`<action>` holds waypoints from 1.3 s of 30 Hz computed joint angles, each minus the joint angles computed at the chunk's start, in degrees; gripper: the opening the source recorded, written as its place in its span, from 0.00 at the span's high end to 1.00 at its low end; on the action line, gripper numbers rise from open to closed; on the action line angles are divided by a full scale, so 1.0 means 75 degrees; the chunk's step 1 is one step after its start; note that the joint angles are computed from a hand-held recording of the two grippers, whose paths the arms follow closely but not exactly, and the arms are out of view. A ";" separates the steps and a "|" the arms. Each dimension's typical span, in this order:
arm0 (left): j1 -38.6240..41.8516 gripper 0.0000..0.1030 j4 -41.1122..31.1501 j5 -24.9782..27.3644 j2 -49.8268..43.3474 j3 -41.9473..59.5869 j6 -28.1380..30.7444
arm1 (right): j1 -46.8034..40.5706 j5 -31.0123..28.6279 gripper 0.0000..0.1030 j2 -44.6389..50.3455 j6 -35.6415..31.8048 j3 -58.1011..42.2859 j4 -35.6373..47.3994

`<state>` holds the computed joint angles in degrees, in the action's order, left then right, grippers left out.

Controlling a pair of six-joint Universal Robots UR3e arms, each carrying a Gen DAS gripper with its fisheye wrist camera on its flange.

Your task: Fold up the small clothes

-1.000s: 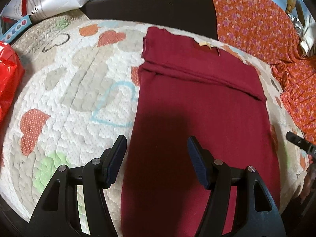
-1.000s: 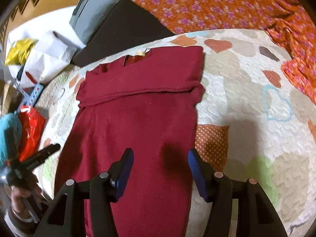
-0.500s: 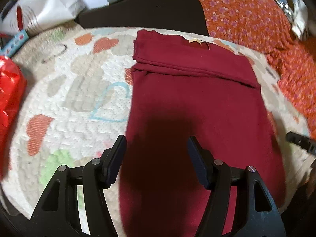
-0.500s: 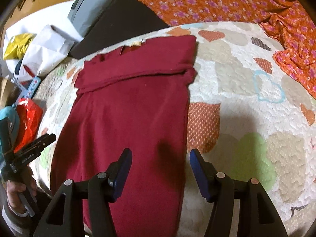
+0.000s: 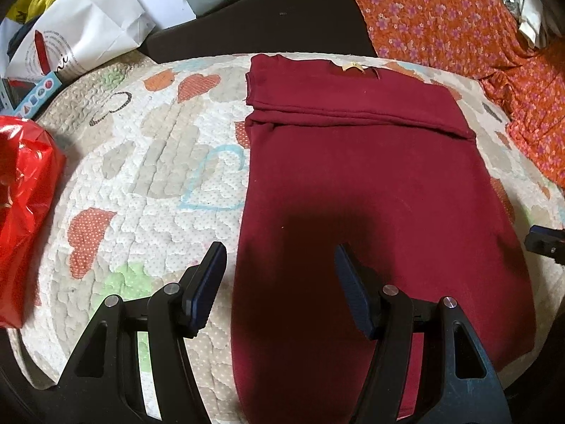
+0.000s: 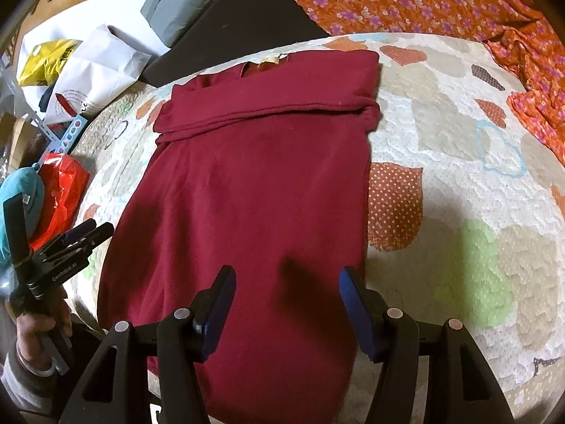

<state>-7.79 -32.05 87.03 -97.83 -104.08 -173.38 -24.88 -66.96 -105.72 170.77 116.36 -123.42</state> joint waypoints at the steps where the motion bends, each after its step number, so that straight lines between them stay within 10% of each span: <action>1: -0.0009 0.38 -0.0002 0.0016 0.0011 -0.0009 -0.0007 | -0.0021 -0.0009 0.43 -0.0018 -0.0013 0.0005 0.0040; 14: 0.0030 0.38 0.0147 0.0222 0.0421 -0.0477 -0.0105 | -0.0148 -0.0028 0.43 -0.0487 -0.0245 0.0208 0.0783; 25: 0.1387 0.38 -0.1783 -0.1671 0.1953 -0.1204 0.0201 | -0.0986 0.0012 0.39 -0.1870 -0.1097 0.0699 0.2513; 39: 0.1414 0.38 -0.2897 -0.1660 0.1898 -0.1531 0.0436 | -0.1433 0.0160 0.36 -0.2191 -0.1748 0.1392 0.3193</action>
<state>2.81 -53.78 74.58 -83.59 -115.56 -170.11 -35.63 -65.76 -122.15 157.66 126.81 -99.47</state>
